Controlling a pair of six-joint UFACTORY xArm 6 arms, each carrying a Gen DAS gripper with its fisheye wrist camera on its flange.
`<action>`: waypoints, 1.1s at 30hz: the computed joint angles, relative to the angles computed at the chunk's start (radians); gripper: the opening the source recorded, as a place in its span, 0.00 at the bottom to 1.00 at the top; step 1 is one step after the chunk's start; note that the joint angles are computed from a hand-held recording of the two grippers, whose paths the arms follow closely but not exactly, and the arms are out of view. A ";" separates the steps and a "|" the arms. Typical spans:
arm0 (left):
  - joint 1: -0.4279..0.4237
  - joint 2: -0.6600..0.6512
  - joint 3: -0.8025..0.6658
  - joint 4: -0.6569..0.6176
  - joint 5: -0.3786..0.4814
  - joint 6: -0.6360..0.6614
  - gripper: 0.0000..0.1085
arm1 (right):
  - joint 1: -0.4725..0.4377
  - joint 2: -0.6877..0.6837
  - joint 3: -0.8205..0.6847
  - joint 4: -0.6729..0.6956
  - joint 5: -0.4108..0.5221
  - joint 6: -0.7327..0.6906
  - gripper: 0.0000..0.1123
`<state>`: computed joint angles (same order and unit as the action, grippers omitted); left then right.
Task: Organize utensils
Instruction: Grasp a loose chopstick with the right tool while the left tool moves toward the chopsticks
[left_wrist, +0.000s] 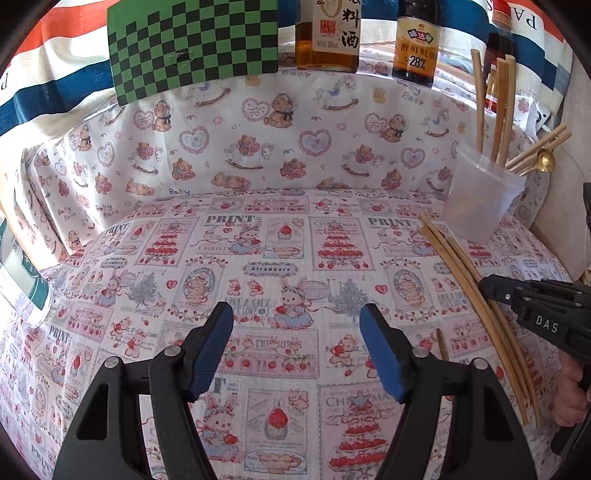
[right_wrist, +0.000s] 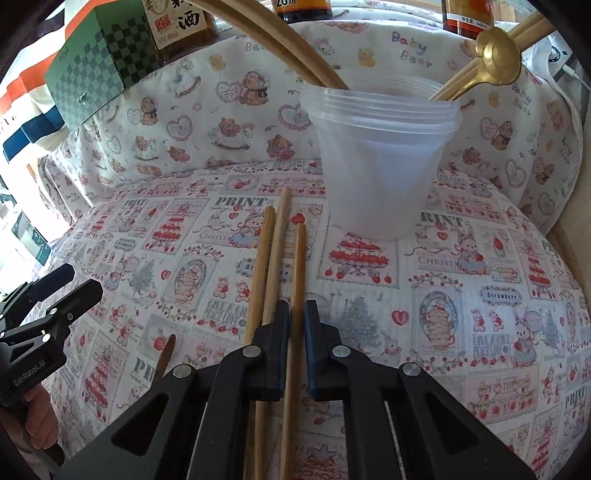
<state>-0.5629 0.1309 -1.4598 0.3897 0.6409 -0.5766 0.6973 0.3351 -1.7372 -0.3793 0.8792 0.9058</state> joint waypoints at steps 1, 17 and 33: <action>0.000 0.000 0.002 -0.027 -0.003 0.020 0.64 | 0.006 0.010 -0.026 0.000 0.041 -0.009 0.08; 0.000 -0.011 0.012 0.006 -0.020 -0.009 0.62 | -0.001 -0.048 0.001 0.121 0.060 0.034 0.17; 0.011 -0.004 0.002 -0.017 -0.005 -0.010 0.62 | -0.047 -0.013 0.001 0.013 0.018 0.066 0.17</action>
